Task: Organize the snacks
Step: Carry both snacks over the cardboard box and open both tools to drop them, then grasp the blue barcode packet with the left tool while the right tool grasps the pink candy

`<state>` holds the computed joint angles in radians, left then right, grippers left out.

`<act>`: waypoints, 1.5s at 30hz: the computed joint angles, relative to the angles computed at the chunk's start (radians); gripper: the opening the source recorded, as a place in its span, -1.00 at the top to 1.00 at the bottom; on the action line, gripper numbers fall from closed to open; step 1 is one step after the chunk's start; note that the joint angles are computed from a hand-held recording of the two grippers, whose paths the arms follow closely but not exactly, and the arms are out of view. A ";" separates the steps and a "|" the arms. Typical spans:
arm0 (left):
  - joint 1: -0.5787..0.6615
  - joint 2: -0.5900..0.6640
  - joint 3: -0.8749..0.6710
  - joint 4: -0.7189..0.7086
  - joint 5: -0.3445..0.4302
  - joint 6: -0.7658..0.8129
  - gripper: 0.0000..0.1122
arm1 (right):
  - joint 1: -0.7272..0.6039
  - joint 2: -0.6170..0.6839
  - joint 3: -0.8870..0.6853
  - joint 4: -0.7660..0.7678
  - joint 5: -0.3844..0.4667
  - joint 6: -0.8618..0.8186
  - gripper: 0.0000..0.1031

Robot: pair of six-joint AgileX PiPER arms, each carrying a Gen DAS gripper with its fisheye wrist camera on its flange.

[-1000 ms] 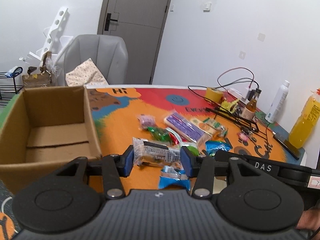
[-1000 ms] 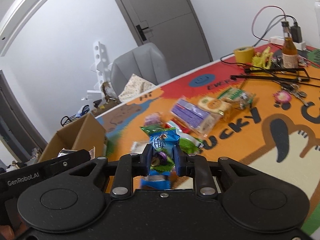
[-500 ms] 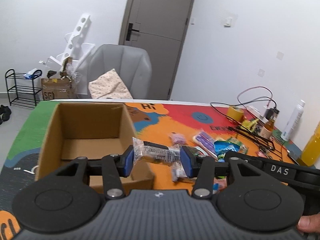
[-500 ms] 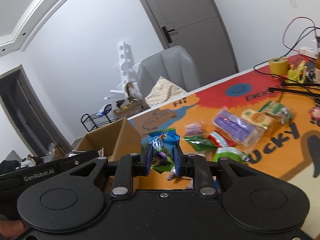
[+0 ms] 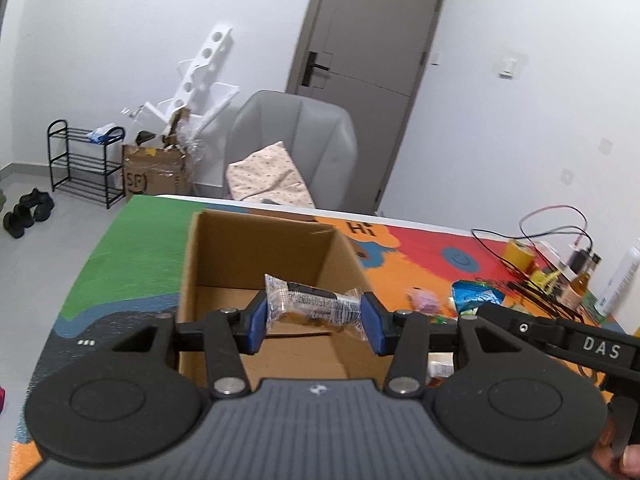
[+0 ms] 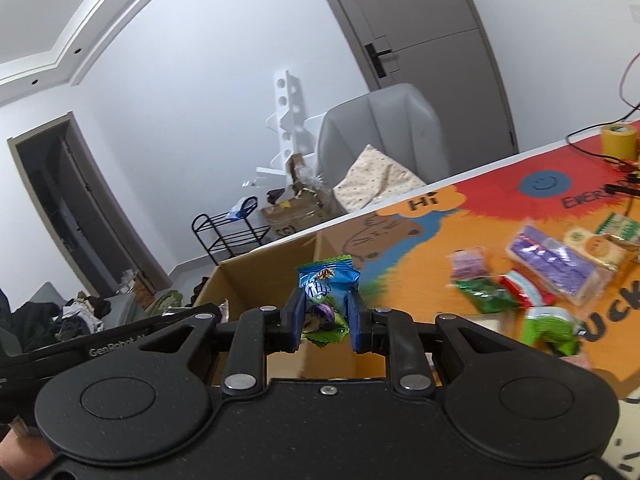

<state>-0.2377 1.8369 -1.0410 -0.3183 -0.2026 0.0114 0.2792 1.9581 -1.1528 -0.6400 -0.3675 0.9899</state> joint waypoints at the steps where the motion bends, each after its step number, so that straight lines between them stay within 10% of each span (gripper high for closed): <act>1: 0.012 -0.001 0.000 0.015 0.004 -0.014 0.14 | 0.008 0.009 -0.017 -0.018 0.005 0.018 0.60; 11: 0.071 -0.037 0.027 -0.015 0.018 0.025 -0.10 | 0.063 0.073 -0.142 -0.181 0.040 0.183 0.58; 14: 0.084 -0.049 0.040 0.001 0.026 0.009 -0.25 | 0.073 0.083 -0.173 -0.295 0.052 0.290 0.13; 22: 0.091 -0.071 0.042 -0.180 0.100 0.166 -0.53 | 0.064 0.027 -0.081 -0.116 0.084 0.132 -0.19; 45: -0.116 -0.077 0.058 -0.091 0.078 0.066 -0.83 | -0.137 -0.178 0.285 0.073 -0.019 -0.095 -0.85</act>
